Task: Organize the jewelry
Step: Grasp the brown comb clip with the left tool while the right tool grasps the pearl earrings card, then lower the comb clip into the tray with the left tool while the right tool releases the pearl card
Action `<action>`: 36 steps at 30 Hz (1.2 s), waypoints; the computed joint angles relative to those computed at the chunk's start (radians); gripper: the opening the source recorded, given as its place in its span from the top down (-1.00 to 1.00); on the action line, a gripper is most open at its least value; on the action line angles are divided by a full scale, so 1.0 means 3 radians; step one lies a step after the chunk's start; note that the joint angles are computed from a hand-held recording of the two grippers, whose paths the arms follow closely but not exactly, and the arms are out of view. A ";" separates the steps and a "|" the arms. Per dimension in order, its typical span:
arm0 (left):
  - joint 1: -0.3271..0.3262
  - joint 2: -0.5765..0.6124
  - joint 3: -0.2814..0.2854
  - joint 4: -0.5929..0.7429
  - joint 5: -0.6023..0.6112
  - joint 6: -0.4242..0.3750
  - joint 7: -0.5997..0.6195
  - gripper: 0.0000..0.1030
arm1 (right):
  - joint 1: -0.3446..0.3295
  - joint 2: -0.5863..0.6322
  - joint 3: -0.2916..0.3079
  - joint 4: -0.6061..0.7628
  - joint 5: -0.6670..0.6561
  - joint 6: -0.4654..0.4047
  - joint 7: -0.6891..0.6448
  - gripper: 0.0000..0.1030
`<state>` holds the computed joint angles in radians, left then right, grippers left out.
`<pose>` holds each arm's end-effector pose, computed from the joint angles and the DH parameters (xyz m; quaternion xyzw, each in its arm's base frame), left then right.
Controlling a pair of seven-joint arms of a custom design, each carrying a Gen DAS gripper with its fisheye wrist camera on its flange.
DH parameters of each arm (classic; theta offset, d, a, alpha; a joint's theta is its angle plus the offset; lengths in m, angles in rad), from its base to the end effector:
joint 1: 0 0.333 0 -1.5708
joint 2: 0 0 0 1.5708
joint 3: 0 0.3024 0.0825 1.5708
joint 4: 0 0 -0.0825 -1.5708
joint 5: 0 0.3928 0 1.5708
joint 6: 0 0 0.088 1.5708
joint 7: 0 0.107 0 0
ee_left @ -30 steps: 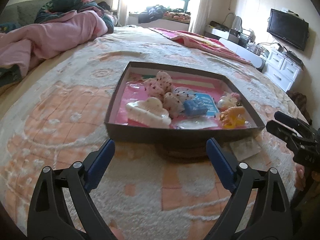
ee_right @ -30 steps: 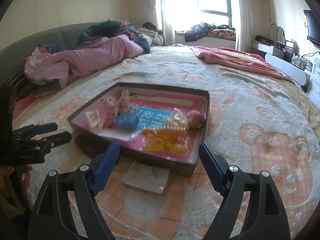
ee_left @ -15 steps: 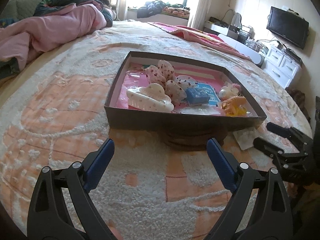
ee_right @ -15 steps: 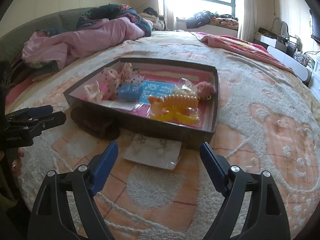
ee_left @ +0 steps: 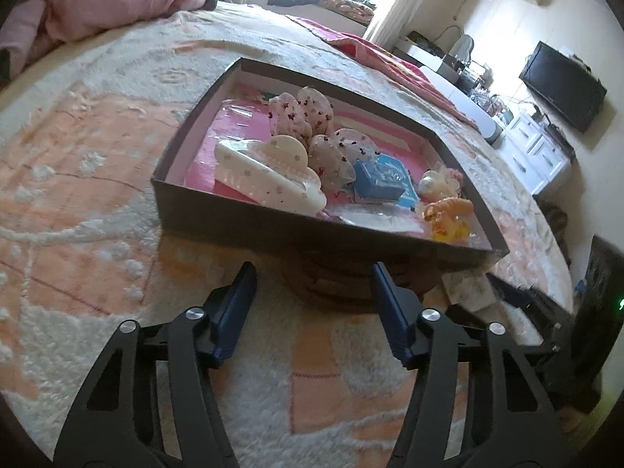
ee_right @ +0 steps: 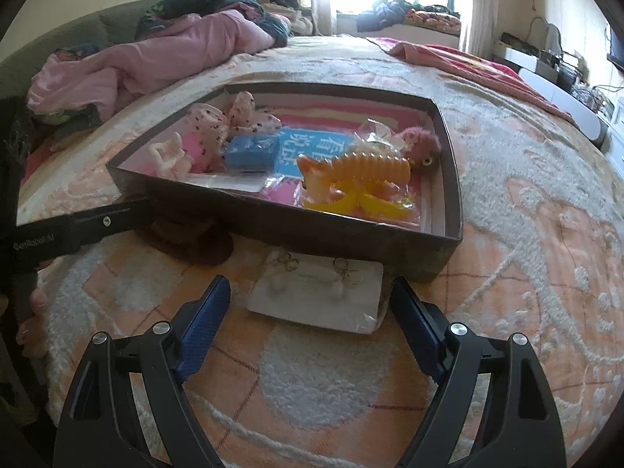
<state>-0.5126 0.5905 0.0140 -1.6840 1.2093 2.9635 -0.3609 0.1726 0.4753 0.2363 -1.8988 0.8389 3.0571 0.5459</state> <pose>0.5815 -0.3901 0.2866 -0.7368 0.5466 -0.3705 0.1453 0.6337 0.1967 0.2946 -0.8143 0.4536 -0.1628 0.3235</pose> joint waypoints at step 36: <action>0.0038 -0.0599 -0.0322 -0.0326 0.0952 -0.0473 -0.0442 0.96 | -0.0436 -0.0386 0.0621 -0.0213 0.1971 0.0142 -0.2216 -0.26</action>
